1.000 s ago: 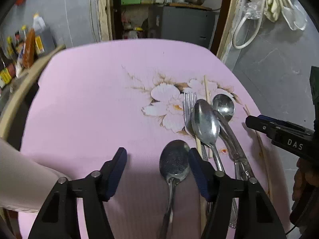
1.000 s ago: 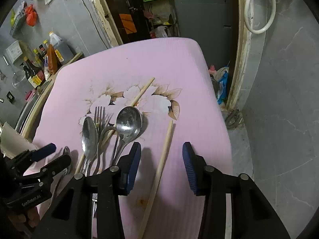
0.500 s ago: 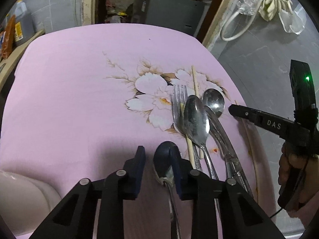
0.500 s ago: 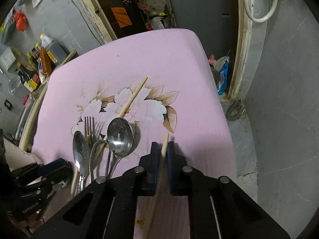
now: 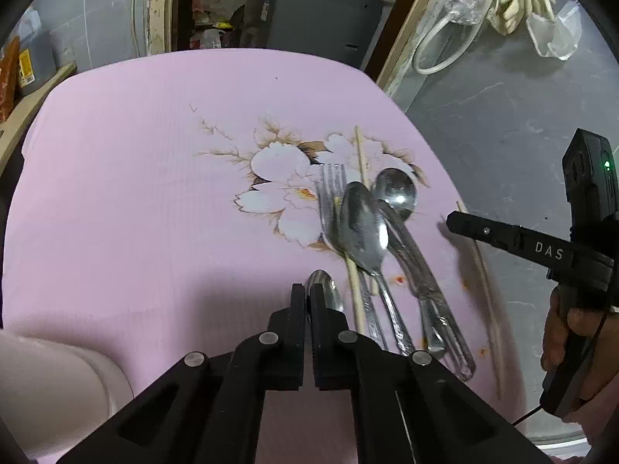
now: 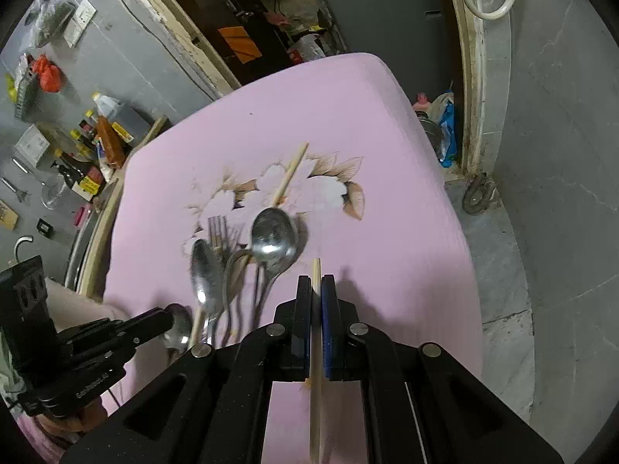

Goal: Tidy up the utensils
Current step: 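Grasp another wooden chopstick with the right tool while the left tool grasps a steel utensil, then lift both held utensils and carry them over the white basket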

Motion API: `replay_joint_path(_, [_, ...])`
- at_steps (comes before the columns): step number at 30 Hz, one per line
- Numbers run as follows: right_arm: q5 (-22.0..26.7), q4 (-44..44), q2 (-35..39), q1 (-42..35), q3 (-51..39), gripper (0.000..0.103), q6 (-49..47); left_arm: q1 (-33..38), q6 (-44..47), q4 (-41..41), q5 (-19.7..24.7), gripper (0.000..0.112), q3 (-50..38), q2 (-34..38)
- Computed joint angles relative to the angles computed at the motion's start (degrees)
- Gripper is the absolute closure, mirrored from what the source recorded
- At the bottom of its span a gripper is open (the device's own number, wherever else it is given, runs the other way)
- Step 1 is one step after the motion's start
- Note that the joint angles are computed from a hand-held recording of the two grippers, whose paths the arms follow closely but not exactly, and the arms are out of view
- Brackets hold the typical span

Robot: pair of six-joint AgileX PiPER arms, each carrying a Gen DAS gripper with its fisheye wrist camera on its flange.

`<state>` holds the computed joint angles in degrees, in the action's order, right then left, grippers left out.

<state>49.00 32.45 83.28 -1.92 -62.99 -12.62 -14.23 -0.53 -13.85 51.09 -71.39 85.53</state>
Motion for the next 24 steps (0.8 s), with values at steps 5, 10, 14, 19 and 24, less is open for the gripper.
replay_joint_path(5, [0.75, 4.63, -4.92, -2.0, 2.03, 0.099, -2.84, -1.92, -2.63, 2.94, -0.28, 0.11, 1.27, -3.25])
replay_joint_path(10, [-1.1, 8.33, -12.65, -1.89, 3.89, 0.099, -3.27, -3.37, -7.44, 6.96, -2.91, 0.11, 4.46, -10.57])
replay_joint_path(14, [-3.84, 7.66, -18.79, 0.84, 3.43, 0.099, -0.08, -4.94, -12.62, 12.79, -3.83, 0.11, 4.89, -16.66])
replay_joint_path(19, [-8.66, -3.99, -21.96, 10.63, -1.72, 0.099, 12.9, -3.6, -13.58, 15.65, -3.44, 0.11, 2.53, -22.64])
replay_joint_path(24, [-10.12, -23.93, -21.21, 23.95, -10.3, 0.099, 31.26, 3.01, -8.13, 12.62, -1.27, 0.11, -2.87, -26.02])
